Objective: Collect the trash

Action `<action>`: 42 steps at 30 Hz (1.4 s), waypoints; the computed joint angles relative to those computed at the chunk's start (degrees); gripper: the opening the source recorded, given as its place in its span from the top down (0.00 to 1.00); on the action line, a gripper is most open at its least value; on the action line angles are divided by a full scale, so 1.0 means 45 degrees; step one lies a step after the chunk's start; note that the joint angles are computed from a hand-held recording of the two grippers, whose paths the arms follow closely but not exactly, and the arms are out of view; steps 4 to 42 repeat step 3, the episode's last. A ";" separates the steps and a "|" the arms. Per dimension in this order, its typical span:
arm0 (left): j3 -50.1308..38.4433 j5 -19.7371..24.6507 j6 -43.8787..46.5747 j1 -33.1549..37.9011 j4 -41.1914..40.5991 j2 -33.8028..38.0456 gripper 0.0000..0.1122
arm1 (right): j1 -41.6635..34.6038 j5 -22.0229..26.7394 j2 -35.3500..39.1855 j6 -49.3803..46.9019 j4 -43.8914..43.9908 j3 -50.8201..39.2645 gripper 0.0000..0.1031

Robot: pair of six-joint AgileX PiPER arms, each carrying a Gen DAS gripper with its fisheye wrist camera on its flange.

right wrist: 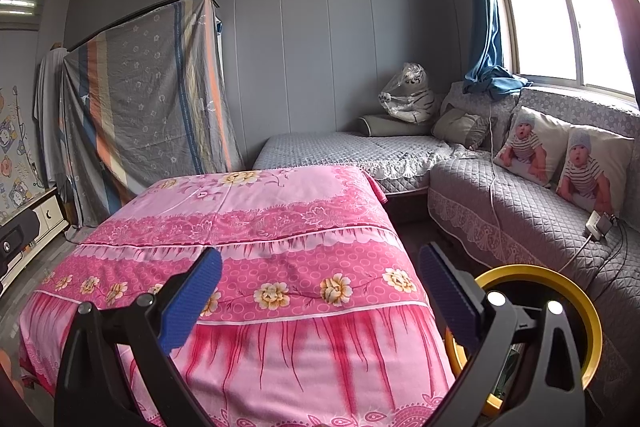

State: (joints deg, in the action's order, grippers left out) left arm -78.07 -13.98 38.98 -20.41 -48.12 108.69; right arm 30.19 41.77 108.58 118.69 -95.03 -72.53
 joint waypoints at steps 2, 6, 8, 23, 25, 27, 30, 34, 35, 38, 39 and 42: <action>0.0010 -0.0036 0.0069 -0.0017 -0.0069 -0.0006 0.16 | 0.0008 0.0007 0.0022 -0.0066 0.0063 -0.0059 0.08; 0.0013 -0.0057 0.0084 -0.0022 -0.0084 -0.0008 0.16 | 0.0014 0.0028 0.0019 -0.0043 0.0050 -0.0050 0.08; 0.0013 -0.0057 0.0084 -0.0022 -0.0084 -0.0008 0.16 | 0.0014 0.0028 0.0019 -0.0043 0.0050 -0.0050 0.08; 0.0013 -0.0057 0.0084 -0.0022 -0.0084 -0.0008 0.16 | 0.0014 0.0028 0.0019 -0.0043 0.0050 -0.0050 0.08; 0.0013 -0.0057 0.0084 -0.0022 -0.0084 -0.0008 0.16 | 0.0014 0.0028 0.0019 -0.0043 0.0050 -0.0050 0.08; 0.0013 -0.0057 0.0084 -0.0022 -0.0084 -0.0008 0.16 | 0.0014 0.0028 0.0019 -0.0043 0.0050 -0.0050 0.08; 0.0013 -0.0057 0.0084 -0.0022 -0.0084 -0.0008 0.16 | 0.0014 0.0028 0.0019 -0.0043 0.0050 -0.0050 0.08; 0.0013 -0.0057 0.0084 -0.0022 -0.0084 -0.0008 0.16 | 0.0014 0.0028 0.0019 -0.0043 0.0050 -0.0050 0.08; 0.0013 -0.0057 0.0084 -0.0022 -0.0084 -0.0008 0.16 | 0.0014 0.0028 0.0019 -0.0043 0.0050 -0.0050 0.08; 0.0013 -0.0057 0.0084 -0.0022 -0.0084 -0.0008 0.16 | 0.0014 0.0028 0.0019 -0.0043 0.0050 -0.0050 0.08; 0.0013 -0.0057 0.0084 -0.0022 -0.0084 -0.0008 0.16 | 0.0014 0.0028 0.0019 -0.0043 0.0050 -0.0050 0.08; 0.0013 -0.0057 0.0084 -0.0022 -0.0084 -0.0008 0.16 | 0.0014 0.0028 0.0019 -0.0043 0.0050 -0.0050 0.08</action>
